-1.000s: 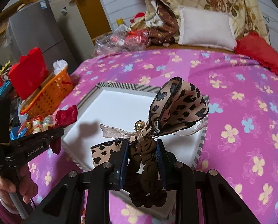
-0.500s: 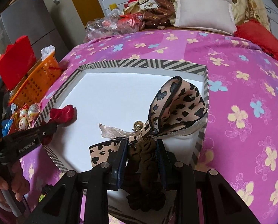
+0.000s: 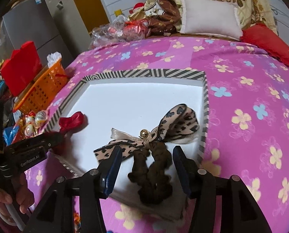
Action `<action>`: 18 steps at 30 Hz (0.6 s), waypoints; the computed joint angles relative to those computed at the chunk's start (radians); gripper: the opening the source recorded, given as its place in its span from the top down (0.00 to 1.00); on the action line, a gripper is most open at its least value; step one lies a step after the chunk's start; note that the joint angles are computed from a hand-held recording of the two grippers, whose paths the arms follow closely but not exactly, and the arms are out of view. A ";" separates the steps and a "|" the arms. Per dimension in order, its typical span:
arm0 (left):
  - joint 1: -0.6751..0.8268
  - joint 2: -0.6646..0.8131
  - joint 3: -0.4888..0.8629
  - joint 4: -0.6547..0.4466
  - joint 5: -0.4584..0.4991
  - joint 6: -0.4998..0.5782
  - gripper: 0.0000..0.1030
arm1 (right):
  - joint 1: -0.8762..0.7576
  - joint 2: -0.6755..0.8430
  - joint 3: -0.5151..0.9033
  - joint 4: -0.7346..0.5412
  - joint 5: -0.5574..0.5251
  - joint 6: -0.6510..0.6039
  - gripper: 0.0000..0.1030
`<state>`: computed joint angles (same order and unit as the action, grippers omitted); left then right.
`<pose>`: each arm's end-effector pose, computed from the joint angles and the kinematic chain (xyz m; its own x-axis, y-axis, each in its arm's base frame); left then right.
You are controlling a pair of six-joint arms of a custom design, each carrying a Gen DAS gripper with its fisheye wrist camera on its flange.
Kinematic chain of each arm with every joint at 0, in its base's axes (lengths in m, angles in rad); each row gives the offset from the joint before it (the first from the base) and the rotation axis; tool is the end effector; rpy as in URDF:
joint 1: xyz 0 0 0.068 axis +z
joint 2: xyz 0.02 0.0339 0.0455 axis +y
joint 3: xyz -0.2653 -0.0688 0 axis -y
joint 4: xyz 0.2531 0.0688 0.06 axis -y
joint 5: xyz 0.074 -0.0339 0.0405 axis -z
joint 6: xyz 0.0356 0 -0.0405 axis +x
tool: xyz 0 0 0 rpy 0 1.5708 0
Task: Organize jewelry
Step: 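Open both grippers to drop the bows into the tray and withdraw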
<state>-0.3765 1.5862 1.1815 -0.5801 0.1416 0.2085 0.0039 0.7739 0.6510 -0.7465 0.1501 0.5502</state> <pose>0.3151 -0.1300 0.2432 -0.6677 0.4843 -0.5654 0.5875 0.8092 -0.0006 0.1593 -0.0047 0.2440 -0.6028 0.5146 -0.6098 0.4784 0.8447 0.2400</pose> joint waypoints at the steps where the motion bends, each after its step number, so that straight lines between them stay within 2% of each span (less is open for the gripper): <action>1: 0.003 -0.013 -0.004 -0.002 0.002 0.002 0.48 | 0.014 -0.023 0.002 -0.017 0.011 0.011 0.42; 3: 0.011 -0.053 -0.024 -0.001 0.011 0.004 0.44 | 0.068 -0.082 0.013 -0.069 0.060 0.051 0.38; 8: 0.045 -0.166 -0.074 -0.024 0.043 0.017 0.43 | 0.291 -0.161 0.066 -0.228 0.232 0.206 0.31; 11: 0.065 -0.245 -0.117 -0.040 0.056 0.028 0.42 | 0.485 -0.176 0.091 -0.327 0.355 0.360 0.31; 15: 0.099 -0.342 -0.168 -0.077 0.081 0.051 0.42 | 0.801 -0.113 0.133 -0.493 0.525 0.668 0.30; 18: 0.115 -0.410 -0.206 -0.097 0.087 0.066 0.42 | 0.963 -0.045 0.160 -0.589 0.589 0.859 0.30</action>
